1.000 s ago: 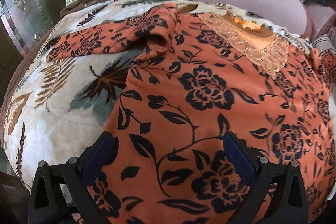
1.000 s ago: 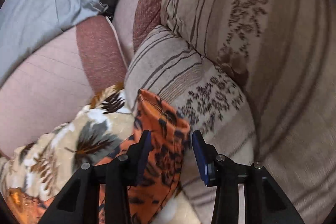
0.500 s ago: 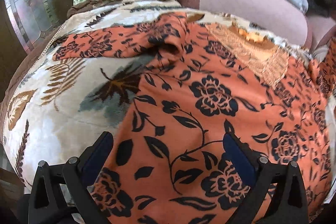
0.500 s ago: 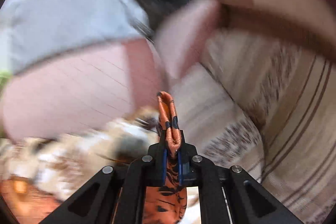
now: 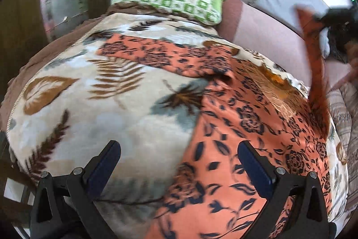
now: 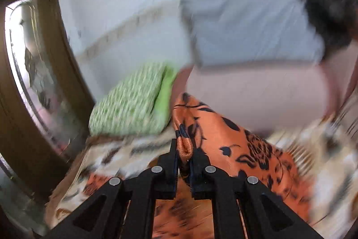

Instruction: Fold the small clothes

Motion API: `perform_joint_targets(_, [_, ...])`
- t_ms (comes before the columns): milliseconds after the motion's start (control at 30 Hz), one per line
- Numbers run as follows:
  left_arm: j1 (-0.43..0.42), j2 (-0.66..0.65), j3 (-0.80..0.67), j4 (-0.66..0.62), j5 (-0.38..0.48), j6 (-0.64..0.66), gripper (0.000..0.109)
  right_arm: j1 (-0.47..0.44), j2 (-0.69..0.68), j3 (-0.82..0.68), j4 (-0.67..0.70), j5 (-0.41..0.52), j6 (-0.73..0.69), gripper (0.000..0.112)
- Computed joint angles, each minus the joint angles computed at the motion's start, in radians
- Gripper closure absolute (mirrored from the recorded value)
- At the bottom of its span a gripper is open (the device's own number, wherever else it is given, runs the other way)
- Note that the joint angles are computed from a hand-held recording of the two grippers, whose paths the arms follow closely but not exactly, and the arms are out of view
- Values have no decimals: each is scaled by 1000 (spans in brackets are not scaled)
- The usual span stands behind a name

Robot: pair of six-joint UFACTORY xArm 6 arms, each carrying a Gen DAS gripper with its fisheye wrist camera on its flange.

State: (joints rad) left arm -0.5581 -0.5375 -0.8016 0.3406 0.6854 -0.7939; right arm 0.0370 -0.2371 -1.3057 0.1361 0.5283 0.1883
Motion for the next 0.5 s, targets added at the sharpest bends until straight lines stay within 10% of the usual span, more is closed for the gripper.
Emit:
perform_joint_targets(67, [22,-31,21,-13,17,17,6,71,110,8,4,30,6,96])
perform_joint_targets(200, [47,-63,35,-40,52,50,6,90,235,48,65,147,3,33])
perform_joint_targets(500, [0,124,-125,-133,-28,158,6,-209,-185,444,582,200,-338,30])
